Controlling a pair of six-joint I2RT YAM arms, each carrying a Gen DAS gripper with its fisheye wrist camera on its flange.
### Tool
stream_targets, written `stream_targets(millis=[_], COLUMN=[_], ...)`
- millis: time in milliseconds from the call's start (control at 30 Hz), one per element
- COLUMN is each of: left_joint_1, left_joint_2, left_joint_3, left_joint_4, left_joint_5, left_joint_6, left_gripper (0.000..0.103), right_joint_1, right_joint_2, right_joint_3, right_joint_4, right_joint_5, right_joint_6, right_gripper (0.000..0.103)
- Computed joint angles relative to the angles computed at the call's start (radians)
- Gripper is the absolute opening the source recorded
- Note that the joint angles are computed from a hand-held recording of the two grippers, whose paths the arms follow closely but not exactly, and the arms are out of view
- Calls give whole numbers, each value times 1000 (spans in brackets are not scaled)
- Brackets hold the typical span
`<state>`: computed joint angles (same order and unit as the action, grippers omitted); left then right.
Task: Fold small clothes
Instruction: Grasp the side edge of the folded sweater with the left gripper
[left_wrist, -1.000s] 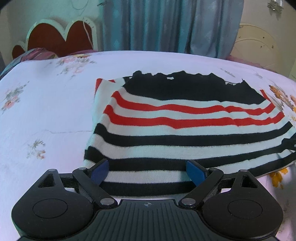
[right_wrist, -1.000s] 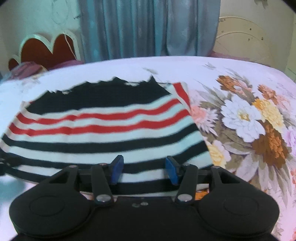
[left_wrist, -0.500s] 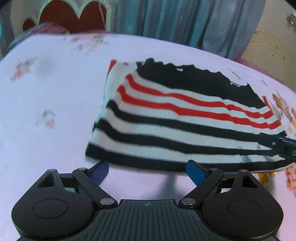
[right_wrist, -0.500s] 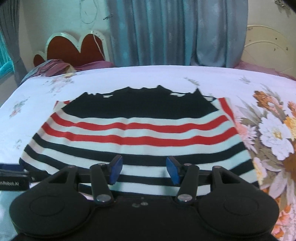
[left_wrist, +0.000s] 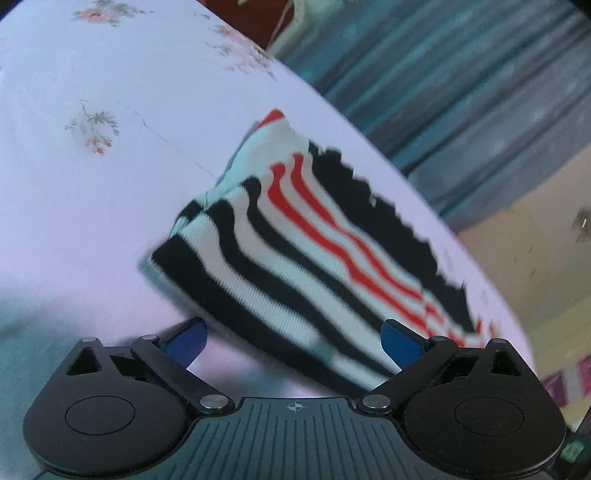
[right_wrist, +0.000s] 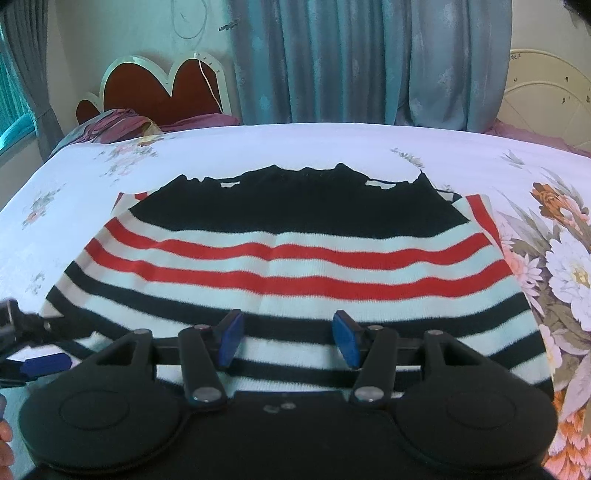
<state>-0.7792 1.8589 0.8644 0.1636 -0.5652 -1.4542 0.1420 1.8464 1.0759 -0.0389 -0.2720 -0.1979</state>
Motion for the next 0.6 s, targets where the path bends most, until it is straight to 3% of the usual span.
stream_targets(millis=[267, 433, 567, 600], left_joint_1=[49, 88, 100, 103], left_joint_2=[99, 128, 130, 129], left_joint_3=[-22, -30, -47, -50], left_joint_4=[262, 320, 316, 311], left_joint_5=[-79, -65, -56, -50], left_joint_6=[-18, -36, -74, -84], left_gripper=[95, 64, 30, 26], right_joint_1=[22, 40, 57, 64], right_joint_2=[93, 155, 181, 181], right_joint_3=[108, 168, 153, 136], right_joint_4=[2, -1, 39, 65], right_joint_5=[29, 57, 95, 110], right_joint_6=[2, -3, -47, -69], right_gripper=[52, 52, 55, 55])
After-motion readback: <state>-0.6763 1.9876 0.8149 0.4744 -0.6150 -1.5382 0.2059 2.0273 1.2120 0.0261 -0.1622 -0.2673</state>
